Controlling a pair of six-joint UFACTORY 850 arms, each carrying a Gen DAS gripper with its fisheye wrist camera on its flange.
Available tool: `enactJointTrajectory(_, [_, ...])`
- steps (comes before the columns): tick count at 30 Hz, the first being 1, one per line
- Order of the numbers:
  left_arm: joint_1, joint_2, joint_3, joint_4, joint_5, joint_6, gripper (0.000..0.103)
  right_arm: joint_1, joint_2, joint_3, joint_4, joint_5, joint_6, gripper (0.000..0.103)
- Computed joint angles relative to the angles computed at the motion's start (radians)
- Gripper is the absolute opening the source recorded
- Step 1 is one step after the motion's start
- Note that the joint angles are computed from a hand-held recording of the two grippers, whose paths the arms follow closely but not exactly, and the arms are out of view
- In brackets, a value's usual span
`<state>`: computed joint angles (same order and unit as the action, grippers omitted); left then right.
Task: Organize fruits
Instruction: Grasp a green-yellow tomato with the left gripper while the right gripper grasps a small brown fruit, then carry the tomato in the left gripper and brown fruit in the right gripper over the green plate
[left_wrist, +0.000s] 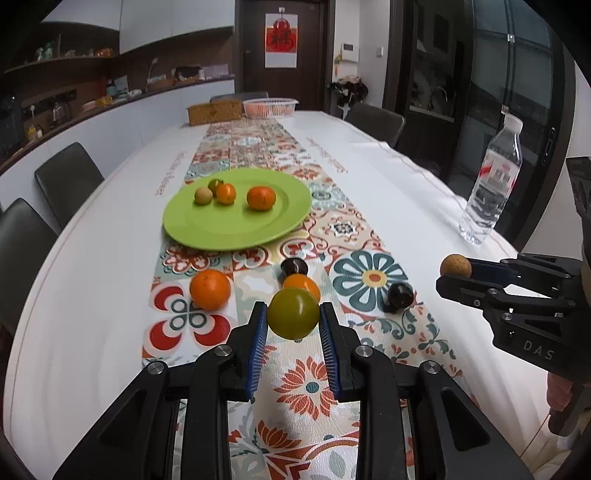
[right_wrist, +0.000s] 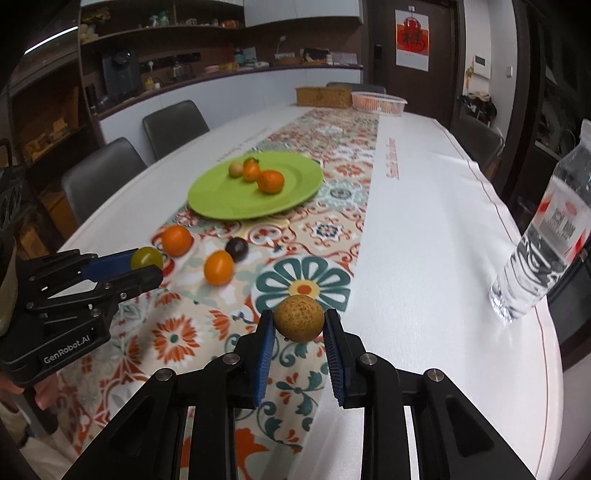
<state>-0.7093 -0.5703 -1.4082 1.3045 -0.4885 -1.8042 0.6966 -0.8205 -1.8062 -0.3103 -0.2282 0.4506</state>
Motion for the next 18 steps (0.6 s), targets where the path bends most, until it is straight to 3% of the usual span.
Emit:
enactJointTrajectory(11, [-0.011, 0.056, 0.031, 0.149, -0.058, -0.118, 0.028, 0.01, 0.027, 0.0, -0.06, 0.087, 0.04, 0.028])
enactJointTrajectory(18, [0.001, 0.07, 0.027, 0.203, -0.079, -0.14, 0.028, 0.011, 0.0, -0.074, 0.142, 0.115, -0.172, 0.028])
